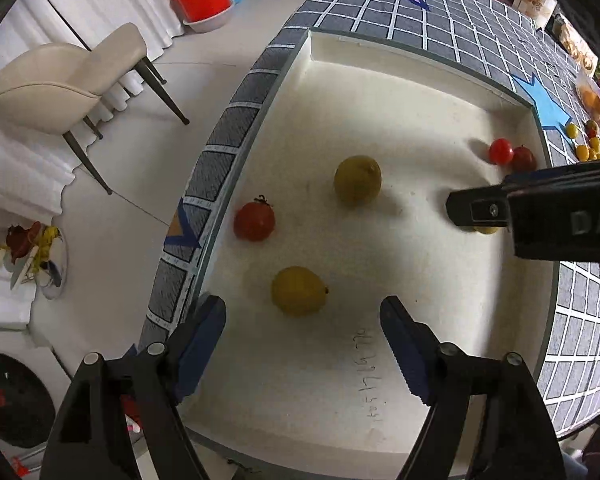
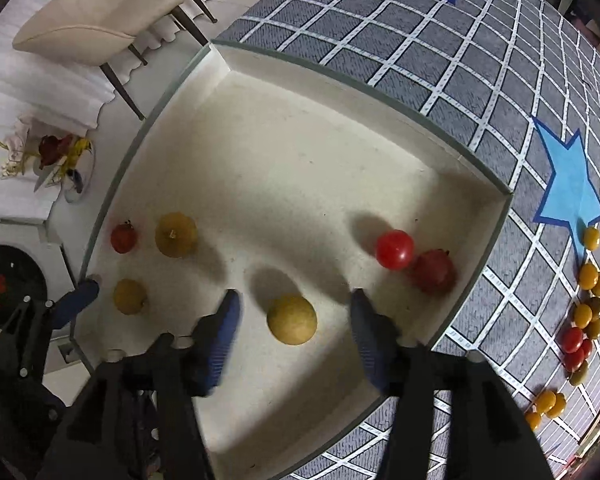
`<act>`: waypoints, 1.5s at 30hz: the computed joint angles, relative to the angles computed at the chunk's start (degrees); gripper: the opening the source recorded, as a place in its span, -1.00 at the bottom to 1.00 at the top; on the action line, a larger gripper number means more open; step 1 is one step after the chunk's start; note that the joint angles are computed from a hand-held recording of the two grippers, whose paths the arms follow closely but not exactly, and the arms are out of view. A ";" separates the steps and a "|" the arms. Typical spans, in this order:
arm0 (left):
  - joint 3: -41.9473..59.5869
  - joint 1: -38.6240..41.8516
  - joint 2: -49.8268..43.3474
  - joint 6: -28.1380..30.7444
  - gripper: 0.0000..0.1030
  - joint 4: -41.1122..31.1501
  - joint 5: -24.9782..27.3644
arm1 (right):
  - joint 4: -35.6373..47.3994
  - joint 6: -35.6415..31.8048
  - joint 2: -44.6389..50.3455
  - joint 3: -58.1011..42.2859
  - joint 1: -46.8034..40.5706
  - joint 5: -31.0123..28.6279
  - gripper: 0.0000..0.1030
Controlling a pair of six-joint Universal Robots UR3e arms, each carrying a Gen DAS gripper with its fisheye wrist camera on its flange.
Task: Organize fruits
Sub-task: 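Carry both brown fruits into the white tray and open both tools, then move both tools back toward the yellow tomatoes near the blue star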
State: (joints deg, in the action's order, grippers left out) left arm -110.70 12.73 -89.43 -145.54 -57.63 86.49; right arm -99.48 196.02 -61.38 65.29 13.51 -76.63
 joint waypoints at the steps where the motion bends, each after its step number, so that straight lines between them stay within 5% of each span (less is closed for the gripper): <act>1: 0.01 0.16 0.32 0.11 0.57 -0.49 -0.06 | -0.28 -0.25 -0.96 0.80 -0.50 0.35 0.59; 16: 8.76 -8.42 -0.32 0.74 0.57 -5.87 -1.28 | -3.06 1.24 -23.85 21.52 -12.72 0.26 0.65; 30: 35.47 -26.98 -17.37 -7.51 0.57 -12.82 -3.51 | 10.45 -12.22 -54.38 44.65 -45.88 -2.97 0.65; 36: 49.39 -34.66 -29.78 -12.41 0.57 -16.30 -1.49 | 12.12 -18.06 -57.57 47.37 -56.12 -3.28 0.65; 45: 76.03 -41.21 -48.78 -17.61 0.57 -25.71 -1.80 | 4.37 -19.70 -53.12 50.20 -59.20 -1.73 0.53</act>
State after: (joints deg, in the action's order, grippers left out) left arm -34.67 -28.47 -138.21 -163.15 -83.34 84.69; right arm -95.11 176.31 -114.51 115.49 -45.69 -78.36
